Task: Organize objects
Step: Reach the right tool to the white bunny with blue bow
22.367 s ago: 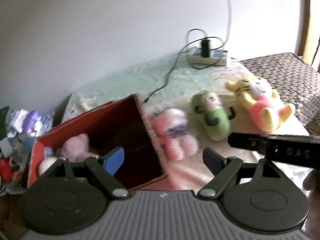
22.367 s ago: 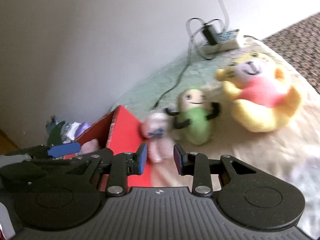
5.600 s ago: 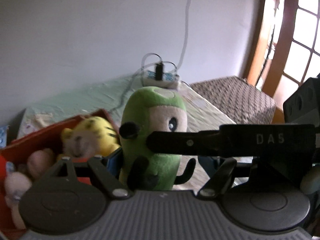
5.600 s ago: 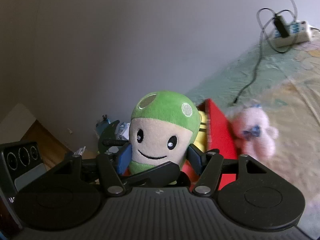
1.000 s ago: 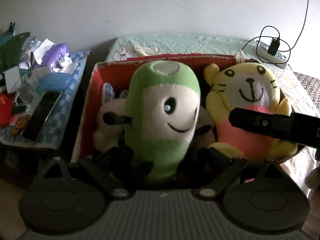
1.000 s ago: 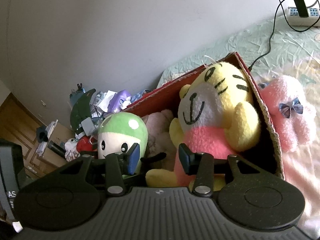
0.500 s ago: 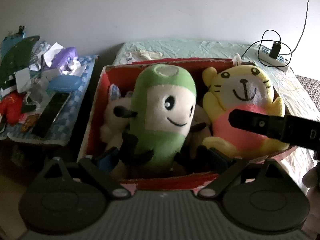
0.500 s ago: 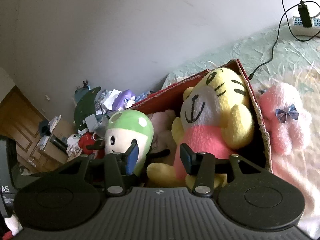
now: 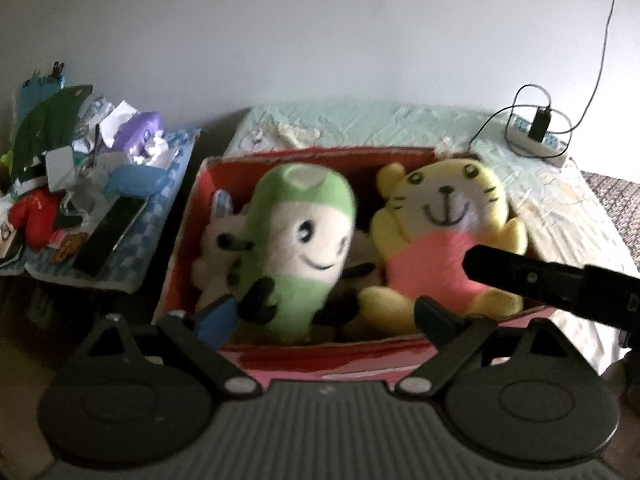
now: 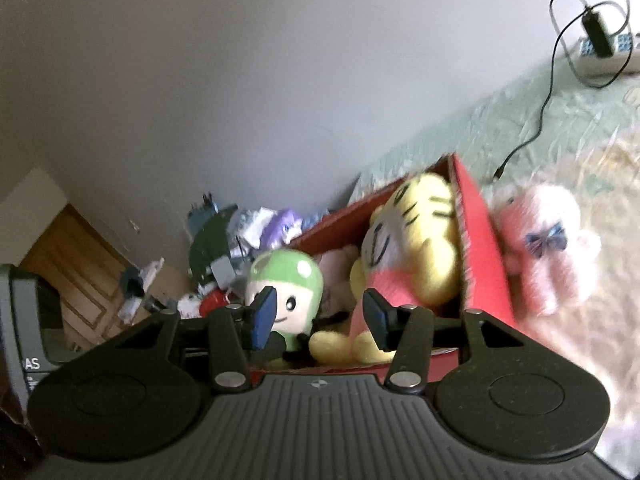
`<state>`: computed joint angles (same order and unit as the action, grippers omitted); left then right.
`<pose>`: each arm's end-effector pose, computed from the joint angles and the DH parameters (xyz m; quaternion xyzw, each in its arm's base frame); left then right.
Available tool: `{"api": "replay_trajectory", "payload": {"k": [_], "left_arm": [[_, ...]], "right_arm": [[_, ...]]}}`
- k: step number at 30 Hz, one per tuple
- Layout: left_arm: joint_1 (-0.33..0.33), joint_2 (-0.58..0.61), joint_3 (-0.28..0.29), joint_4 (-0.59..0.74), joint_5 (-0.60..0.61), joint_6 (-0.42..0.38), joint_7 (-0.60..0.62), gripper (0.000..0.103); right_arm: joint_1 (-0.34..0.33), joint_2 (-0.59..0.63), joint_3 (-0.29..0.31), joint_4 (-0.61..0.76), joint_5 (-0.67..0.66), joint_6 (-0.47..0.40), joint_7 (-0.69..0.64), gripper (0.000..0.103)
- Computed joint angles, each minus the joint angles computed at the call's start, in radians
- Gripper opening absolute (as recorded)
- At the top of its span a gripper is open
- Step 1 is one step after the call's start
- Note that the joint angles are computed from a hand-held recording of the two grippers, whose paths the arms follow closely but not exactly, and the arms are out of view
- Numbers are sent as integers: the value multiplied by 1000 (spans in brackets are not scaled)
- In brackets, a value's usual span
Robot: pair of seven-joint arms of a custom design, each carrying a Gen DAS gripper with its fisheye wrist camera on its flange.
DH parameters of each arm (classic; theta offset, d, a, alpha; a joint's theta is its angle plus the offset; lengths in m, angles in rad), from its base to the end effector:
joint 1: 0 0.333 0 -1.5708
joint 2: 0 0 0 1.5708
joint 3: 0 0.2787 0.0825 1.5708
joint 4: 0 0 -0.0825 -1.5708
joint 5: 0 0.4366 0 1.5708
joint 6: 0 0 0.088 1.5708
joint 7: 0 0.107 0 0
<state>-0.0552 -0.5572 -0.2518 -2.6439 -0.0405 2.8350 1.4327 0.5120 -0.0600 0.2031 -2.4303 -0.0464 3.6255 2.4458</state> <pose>0.4612 -0.1408 0.4434 -0.6082 0.7063 -0.2731 0.2381 0.4171 0.3710 0.4102 -0.5450 0.5992 -0.0026 0.5864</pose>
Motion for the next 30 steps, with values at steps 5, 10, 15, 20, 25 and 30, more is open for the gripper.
{"api": "replay_trajectory", "payload": {"k": [5,10,15,20,25,30], "left_arm": [[-54,13,6,11,-37,32,11,95],[-124,55,17,34,-83,56,58,95],[-201,107,36,60,-140,79,130,95],[-263,149,43,81,-206,124,195,93],[-311,186,51,95,-262,172,251,90],[-287,222,21,126,-250,158,243,86]], "right_arm": [[-18,-73,12,-87,104,5,-46,52],[-46,-128,24,-164,177,-24,-24,52],[-87,-160,55,-210,248,-70,-46,51],[-86,-161,-2,-242,154,-93,25,51],[-65,-106,-106,-211,-62,-103,165,52],[-76,-27,-175,-143,-312,-93,357,51]]}}
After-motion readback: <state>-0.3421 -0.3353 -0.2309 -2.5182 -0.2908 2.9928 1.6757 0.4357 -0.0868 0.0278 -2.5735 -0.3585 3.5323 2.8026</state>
